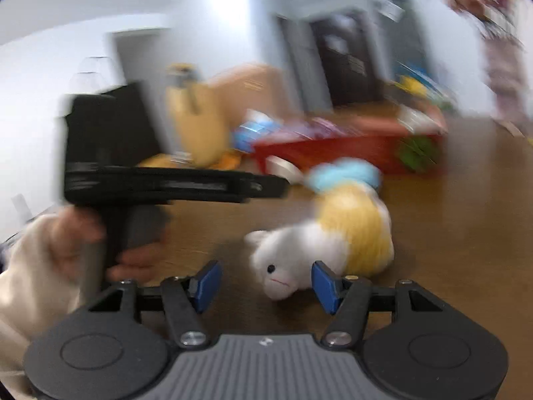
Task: Organize soft objects
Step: 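Lift the plush sheep and carry it over the box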
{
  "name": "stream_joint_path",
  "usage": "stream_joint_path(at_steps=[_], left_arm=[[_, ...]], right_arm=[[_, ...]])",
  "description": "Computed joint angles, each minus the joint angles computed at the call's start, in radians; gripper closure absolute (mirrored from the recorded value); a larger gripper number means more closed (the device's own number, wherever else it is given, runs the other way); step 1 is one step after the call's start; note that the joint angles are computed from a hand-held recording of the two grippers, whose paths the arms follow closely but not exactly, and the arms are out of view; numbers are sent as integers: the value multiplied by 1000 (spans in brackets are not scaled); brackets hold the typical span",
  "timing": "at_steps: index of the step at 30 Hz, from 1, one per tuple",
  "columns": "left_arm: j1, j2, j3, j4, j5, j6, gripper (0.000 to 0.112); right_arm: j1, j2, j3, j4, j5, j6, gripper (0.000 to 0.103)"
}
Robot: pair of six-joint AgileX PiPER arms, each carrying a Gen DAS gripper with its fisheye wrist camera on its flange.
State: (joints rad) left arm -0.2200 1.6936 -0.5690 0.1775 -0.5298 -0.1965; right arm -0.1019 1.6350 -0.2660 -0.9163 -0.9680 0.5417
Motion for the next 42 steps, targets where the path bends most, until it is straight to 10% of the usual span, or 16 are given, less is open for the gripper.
stream_joint_path(at_steps=[9, 13, 21, 28, 32, 42], left_arm=[[142, 1, 45, 502, -54, -482, 10], [206, 59, -27, 771, -60, -840, 41], [189, 14, 40, 323, -52, -492, 31], [243, 20, 3, 744, -76, -834, 25], [280, 94, -29, 873, -156, -996, 57], [321, 106, -59, 917, -163, -1026, 61]], right_arm=[[-20, 84, -174, 74, 86, 277, 39], [41, 114, -203, 109, 153, 378, 58], [-27, 85, -130, -44, 3, 392, 63], [28, 151, -220, 7, 99, 437, 43], [61, 221, -247, 19, 75, 456, 52], [38, 235, -273, -84, 52, 524, 61]])
